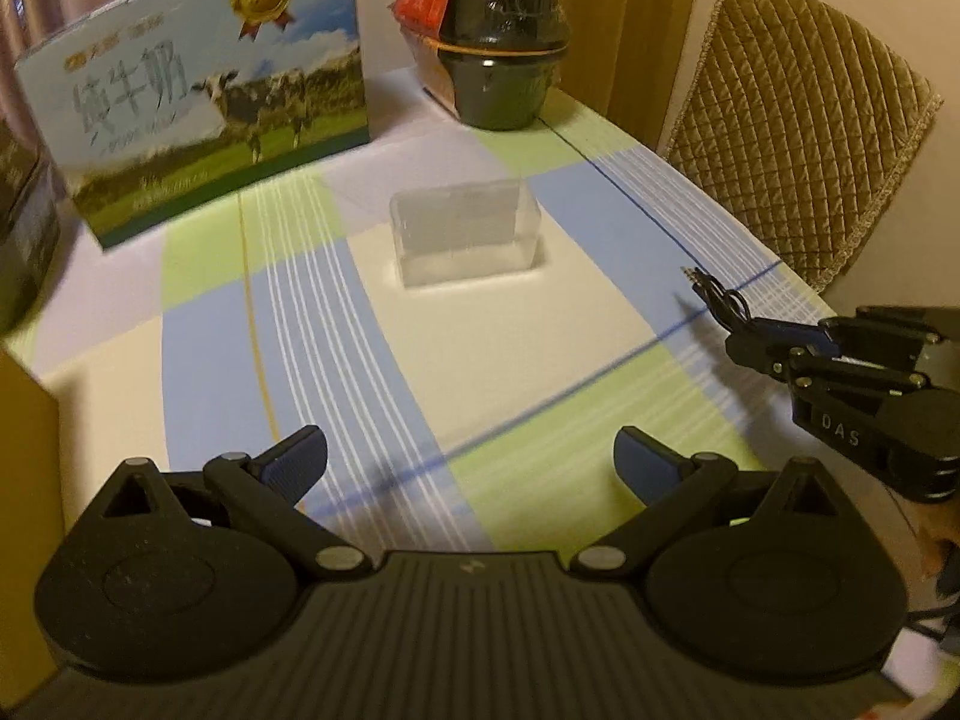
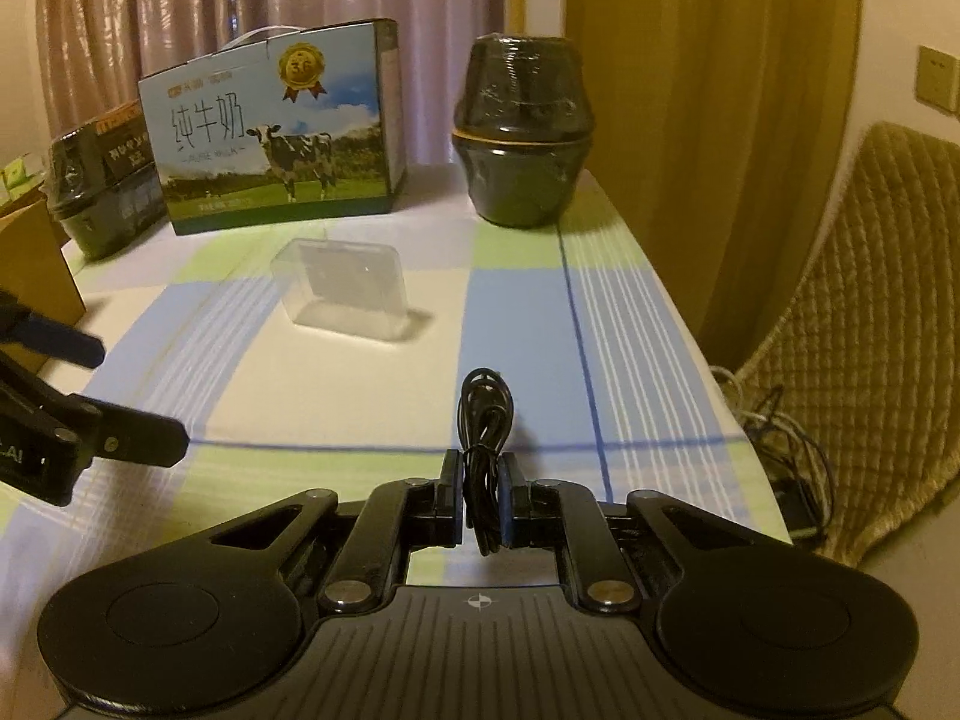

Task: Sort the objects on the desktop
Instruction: 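Close the left tool on the clear plastic box while the right tool holds the cable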

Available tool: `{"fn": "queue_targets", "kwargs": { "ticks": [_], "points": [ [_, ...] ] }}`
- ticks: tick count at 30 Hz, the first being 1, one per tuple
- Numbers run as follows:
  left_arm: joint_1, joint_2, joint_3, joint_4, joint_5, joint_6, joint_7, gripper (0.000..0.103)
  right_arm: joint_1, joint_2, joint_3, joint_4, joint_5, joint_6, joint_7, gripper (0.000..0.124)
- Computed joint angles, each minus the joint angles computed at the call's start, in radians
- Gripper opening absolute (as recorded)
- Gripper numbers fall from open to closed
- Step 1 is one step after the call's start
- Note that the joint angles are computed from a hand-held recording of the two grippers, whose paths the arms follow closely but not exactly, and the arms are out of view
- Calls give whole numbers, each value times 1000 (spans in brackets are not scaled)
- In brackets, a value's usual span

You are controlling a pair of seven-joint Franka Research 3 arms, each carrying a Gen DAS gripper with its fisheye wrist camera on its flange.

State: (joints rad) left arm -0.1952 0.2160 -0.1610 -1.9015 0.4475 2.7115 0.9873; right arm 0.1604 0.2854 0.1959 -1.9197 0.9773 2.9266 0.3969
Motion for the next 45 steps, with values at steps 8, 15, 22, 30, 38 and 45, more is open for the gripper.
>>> {"fn": "queue_targets", "kwargs": {
  "ticks": [8, 15, 22, 30, 38, 45],
  "points": [
    [25, 89, -5, 123, -50, -21, 129, 100, 8, 95, -18, 144, -139, -85, 101, 8],
    [1, 165, 32, 219, -37, -19, 68, 100, -11, 178, -10, 273, -221, -150, 155, 8],
    [-35, 257, 66, 311, 11, 25, -28, 102, -13, 259, -21, 387, -281, -195, 260, 8],
    [-65, 340, 94, 397, 29, 52, -107, 102, -27, 300, -10, 434, -317, -210, 310, 8],
    [-106, 404, 140, 490, 89, 7, -198, 102, -18, 354, -15, 515, -355, -229, 386, 8],
    [-103, 452, 138, 556, 93, -27, -218, 102, -13, 382, -15, 555, -387, -233, 428, 8]
  ]
}}
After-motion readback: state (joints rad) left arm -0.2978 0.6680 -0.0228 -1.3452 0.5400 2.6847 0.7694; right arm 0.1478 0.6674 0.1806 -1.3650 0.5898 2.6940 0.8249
